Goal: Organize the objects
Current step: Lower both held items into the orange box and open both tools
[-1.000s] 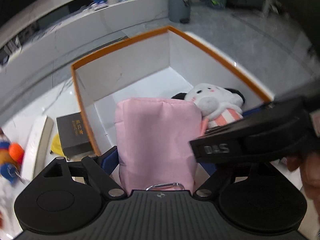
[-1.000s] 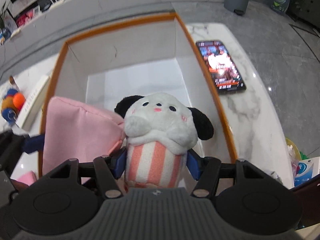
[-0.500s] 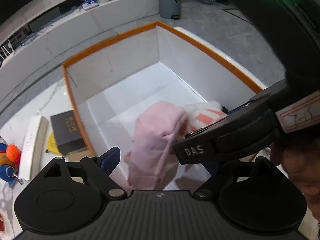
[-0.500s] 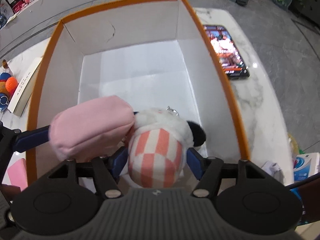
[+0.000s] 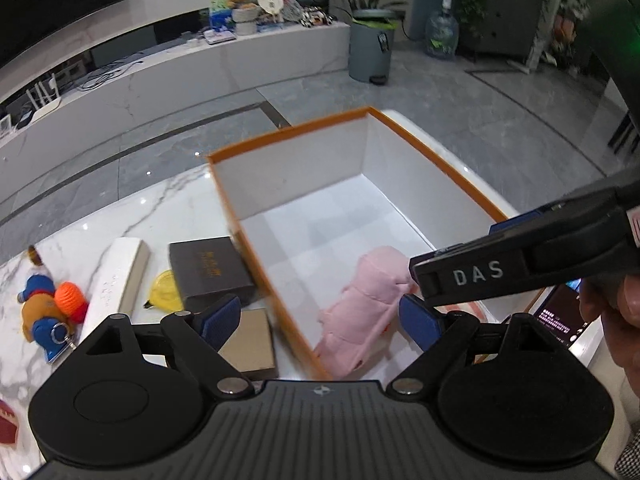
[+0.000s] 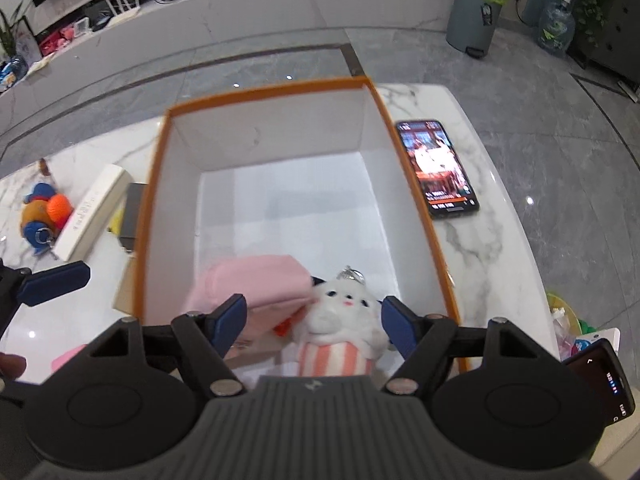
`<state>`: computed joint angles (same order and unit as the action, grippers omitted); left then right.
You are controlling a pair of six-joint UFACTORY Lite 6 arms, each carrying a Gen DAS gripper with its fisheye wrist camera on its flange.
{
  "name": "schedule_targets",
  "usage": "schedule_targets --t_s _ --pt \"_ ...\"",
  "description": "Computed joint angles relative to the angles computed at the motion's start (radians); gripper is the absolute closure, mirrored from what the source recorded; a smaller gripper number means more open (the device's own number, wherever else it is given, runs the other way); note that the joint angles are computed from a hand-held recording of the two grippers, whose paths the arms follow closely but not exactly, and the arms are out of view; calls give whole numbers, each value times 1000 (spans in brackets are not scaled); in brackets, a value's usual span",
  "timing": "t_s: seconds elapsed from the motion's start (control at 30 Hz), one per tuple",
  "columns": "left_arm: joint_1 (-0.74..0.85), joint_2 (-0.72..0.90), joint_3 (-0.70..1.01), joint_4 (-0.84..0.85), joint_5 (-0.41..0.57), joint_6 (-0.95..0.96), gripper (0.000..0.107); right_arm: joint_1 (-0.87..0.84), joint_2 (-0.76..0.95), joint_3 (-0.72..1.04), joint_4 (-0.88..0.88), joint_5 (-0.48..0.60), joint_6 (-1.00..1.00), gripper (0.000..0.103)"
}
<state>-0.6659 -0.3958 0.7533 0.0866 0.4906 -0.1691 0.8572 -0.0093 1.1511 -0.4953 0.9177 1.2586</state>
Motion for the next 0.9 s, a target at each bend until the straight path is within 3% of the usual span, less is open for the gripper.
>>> schedule_targets --t_s 0.27,0.43,0.7,0.9 --pt "269 -125 -44 -297 55 380 5 140 99 161 -59 43 90 27" --pt "474 -178 -75 -514 139 662 5 202 207 279 -75 26 125 27" --pt "796 -227 -137 -719 275 1014 5 271 337 398 -83 -17 180 27" --pt "986 -213 -223 -810 314 1213 5 298 464 470 -77 -68 224 27"
